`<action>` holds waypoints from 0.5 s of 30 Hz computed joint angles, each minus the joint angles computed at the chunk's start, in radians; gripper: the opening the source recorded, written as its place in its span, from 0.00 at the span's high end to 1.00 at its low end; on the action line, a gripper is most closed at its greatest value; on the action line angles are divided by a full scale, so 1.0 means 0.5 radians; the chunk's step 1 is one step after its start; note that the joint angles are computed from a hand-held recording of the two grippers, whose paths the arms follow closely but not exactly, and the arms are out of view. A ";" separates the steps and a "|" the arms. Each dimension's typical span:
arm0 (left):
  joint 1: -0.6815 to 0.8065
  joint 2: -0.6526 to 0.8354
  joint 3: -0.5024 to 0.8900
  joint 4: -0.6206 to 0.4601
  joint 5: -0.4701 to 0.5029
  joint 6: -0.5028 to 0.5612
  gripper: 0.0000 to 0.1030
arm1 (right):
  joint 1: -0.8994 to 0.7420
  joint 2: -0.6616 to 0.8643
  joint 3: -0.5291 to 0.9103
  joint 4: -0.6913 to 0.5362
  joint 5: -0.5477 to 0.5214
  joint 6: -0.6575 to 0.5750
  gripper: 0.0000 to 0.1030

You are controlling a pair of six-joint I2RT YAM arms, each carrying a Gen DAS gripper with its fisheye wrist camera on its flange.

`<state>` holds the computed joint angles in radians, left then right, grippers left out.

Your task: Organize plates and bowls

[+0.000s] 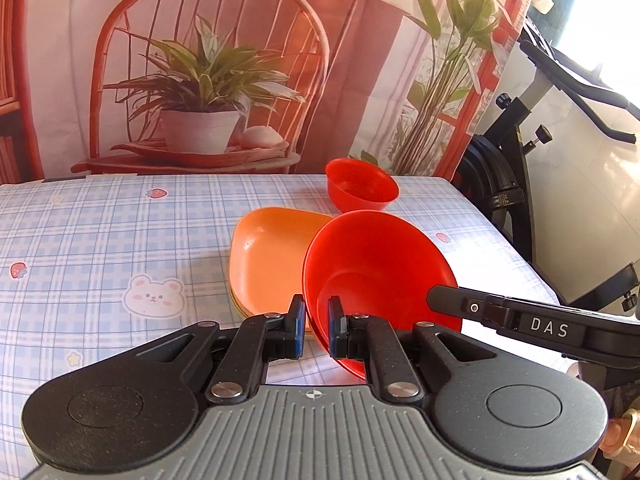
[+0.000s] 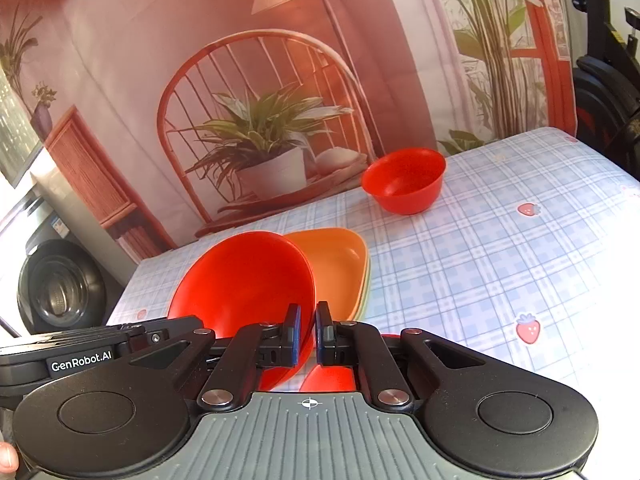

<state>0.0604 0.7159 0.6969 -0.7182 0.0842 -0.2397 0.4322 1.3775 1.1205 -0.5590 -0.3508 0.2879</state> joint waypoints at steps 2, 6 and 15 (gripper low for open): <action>-0.101 0.021 -0.016 0.026 -0.044 -0.064 0.88 | -0.069 -0.031 -0.029 -0.023 -0.021 -0.032 0.92; -0.377 0.100 -0.059 0.100 -0.187 -0.220 0.88 | -0.180 -0.094 -0.104 -0.041 -0.036 -0.090 0.92; -0.658 0.242 -0.111 0.210 -0.329 -0.307 0.87 | -0.368 -0.167 -0.278 -0.010 -0.119 -0.157 0.91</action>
<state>-0.2685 0.8368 0.6415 -0.6134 -0.0804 -0.3934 0.2482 1.2943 0.9818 -0.5640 -0.4105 0.2095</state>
